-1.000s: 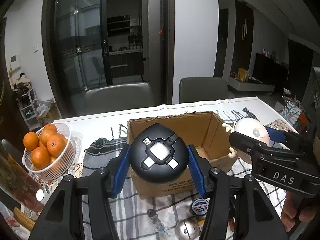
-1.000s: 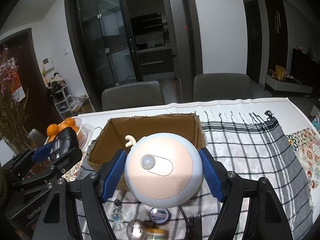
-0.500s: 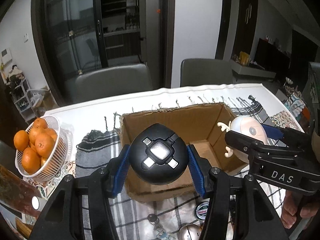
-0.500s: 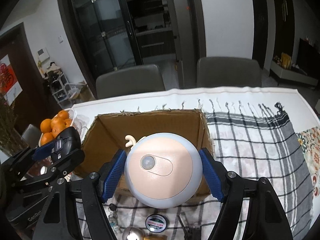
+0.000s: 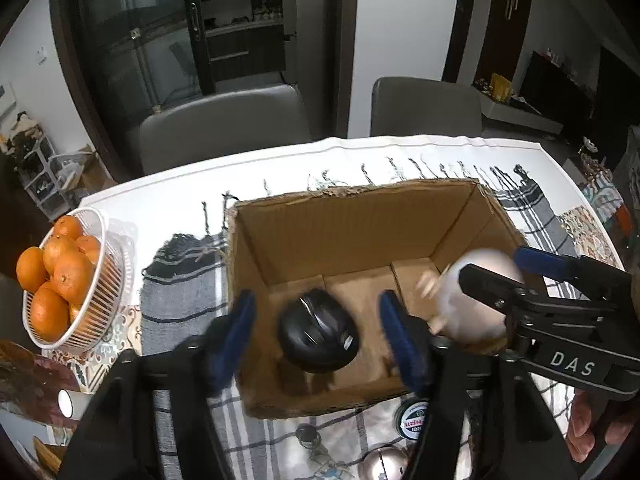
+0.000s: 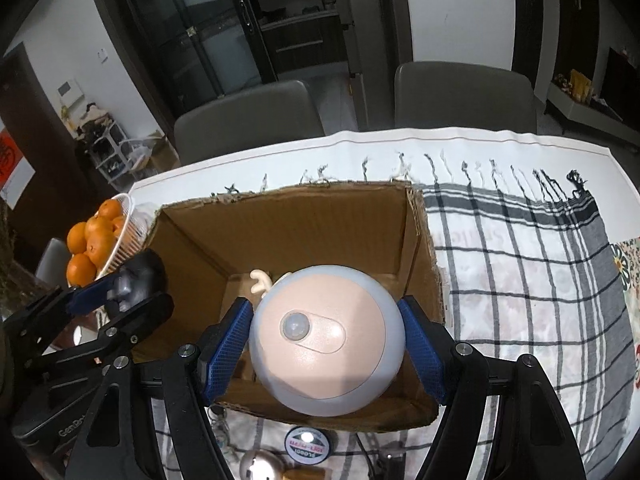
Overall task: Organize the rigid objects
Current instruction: 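Open the left tool releasing the black device while the right tool releases the lamp in the box, then withdraw both tools from the box toward the remaining objects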
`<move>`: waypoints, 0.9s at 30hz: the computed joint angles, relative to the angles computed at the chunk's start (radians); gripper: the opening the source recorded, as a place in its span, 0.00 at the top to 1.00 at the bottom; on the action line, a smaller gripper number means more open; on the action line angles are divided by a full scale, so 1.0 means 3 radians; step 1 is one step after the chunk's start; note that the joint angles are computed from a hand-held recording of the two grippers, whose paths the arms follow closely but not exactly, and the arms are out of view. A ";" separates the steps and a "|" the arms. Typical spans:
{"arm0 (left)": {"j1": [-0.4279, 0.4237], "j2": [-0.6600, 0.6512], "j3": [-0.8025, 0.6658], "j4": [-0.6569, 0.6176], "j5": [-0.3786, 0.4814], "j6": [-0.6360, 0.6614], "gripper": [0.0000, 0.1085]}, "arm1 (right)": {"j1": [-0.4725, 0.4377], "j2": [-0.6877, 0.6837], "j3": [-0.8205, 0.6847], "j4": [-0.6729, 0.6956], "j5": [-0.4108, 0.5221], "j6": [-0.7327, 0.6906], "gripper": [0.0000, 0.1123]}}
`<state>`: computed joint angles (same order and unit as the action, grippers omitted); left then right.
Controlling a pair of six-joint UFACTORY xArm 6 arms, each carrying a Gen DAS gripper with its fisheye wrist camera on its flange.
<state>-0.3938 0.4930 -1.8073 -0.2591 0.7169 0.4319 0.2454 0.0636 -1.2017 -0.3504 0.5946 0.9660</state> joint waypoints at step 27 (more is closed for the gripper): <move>0.0013 -0.1369 0.1642 -0.0093 -0.0727 0.0144 0.27 | 0.0503 -0.0912 0.0505 -0.1074 0.0649 0.1030 0.29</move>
<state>-0.3900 0.0821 -1.3148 -0.2869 0.4986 0.4750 0.3961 -0.2101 -1.0501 -0.6727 0.7893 1.2749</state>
